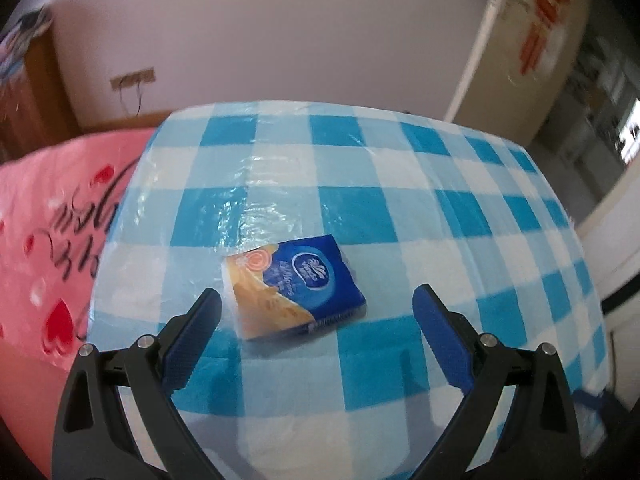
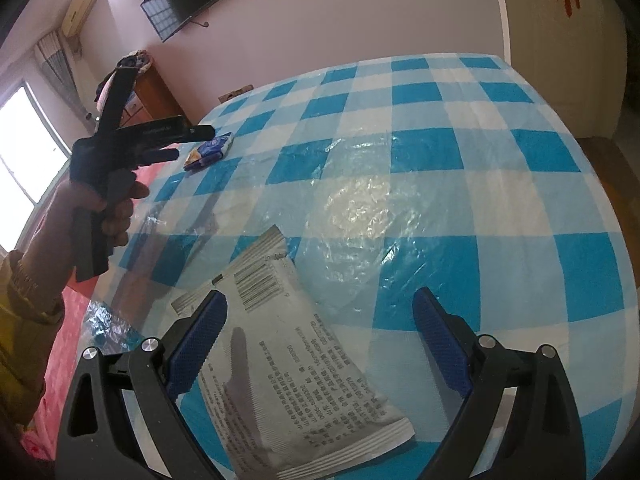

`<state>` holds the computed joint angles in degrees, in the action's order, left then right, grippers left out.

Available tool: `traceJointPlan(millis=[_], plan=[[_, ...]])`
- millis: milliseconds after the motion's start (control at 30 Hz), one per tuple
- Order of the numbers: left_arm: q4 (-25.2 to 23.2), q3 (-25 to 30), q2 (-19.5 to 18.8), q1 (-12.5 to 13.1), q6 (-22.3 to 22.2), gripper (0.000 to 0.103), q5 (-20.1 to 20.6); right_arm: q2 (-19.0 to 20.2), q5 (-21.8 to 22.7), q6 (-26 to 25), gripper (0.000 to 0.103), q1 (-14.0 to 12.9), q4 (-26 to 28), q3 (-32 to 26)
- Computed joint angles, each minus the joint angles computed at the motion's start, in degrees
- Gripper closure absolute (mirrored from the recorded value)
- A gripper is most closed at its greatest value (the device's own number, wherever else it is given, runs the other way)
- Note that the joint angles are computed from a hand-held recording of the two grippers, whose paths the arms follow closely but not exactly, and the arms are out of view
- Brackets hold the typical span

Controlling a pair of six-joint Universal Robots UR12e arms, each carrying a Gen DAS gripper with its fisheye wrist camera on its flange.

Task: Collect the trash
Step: 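Grasp the blue Vinda tissue pack with the left tool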

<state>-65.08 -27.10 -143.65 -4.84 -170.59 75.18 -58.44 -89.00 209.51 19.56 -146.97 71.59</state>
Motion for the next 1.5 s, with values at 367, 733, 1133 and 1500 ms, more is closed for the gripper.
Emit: traceJointPlan(millis=[367,733,1133,1500], plan=[[-0.6,4.5,-3.2,-1.7,-6.5,0.019,8.1,-0.1,1.1,-0.6,0.01,-0.3,-1.0,0.4],[2.0,2.4,-2.4,-2.5,-7.3,0.029,13.1,0.6,2.3,-5.9,0.01,0.4,-1.0,-0.7],[6.4,-6.5,2.3,-1.8,-6.8,0.03,8.4,2.3,-0.2,-13.5,0.009,1.8,4.1,-4.1],[9.9,-12.1,5.1,-2.0,-3.1,0.026,8.8,2.3,-0.2,-14.7,0.007,1.9,3.8,-3.8]])
